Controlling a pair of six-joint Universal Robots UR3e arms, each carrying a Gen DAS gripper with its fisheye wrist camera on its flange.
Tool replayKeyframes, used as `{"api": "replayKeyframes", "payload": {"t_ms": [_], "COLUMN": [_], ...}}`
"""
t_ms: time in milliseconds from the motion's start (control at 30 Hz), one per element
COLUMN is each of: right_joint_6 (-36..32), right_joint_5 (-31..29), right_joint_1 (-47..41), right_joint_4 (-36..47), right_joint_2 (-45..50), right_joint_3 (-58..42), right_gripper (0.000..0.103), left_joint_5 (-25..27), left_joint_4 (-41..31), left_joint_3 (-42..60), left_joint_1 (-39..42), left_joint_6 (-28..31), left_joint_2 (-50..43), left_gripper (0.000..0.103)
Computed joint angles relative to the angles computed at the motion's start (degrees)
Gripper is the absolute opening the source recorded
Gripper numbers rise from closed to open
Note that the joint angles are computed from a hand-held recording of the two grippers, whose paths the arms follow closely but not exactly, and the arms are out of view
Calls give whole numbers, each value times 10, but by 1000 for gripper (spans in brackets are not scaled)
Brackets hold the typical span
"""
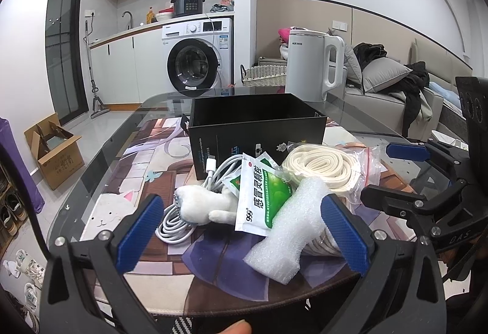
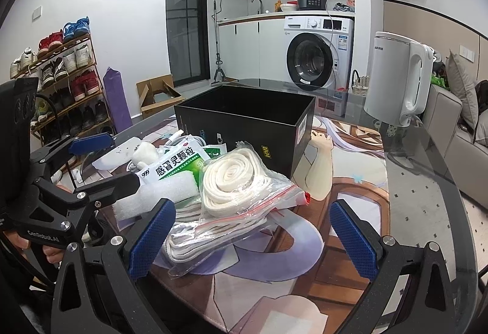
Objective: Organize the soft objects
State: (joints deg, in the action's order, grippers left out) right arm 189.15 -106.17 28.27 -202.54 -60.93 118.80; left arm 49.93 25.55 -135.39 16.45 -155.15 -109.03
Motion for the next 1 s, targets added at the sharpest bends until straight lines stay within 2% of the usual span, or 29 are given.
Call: {"api": "replayKeyframes", "payload": {"t_ms": [1000], "right_joint_6": [-1], "right_joint_5": [3], "right_joint_1": [-6], "right_joint_4": [15], "right_joint_2": [-10], "right_joint_3": [1], "right_gripper": [103], "left_joint_5": [1], "left_joint_4": [-1], "left_joint_3": [-2], "left_joint_1": [-3], "left_joint_6": [6], "left_joint_2": [1], "left_gripper": [103]}}
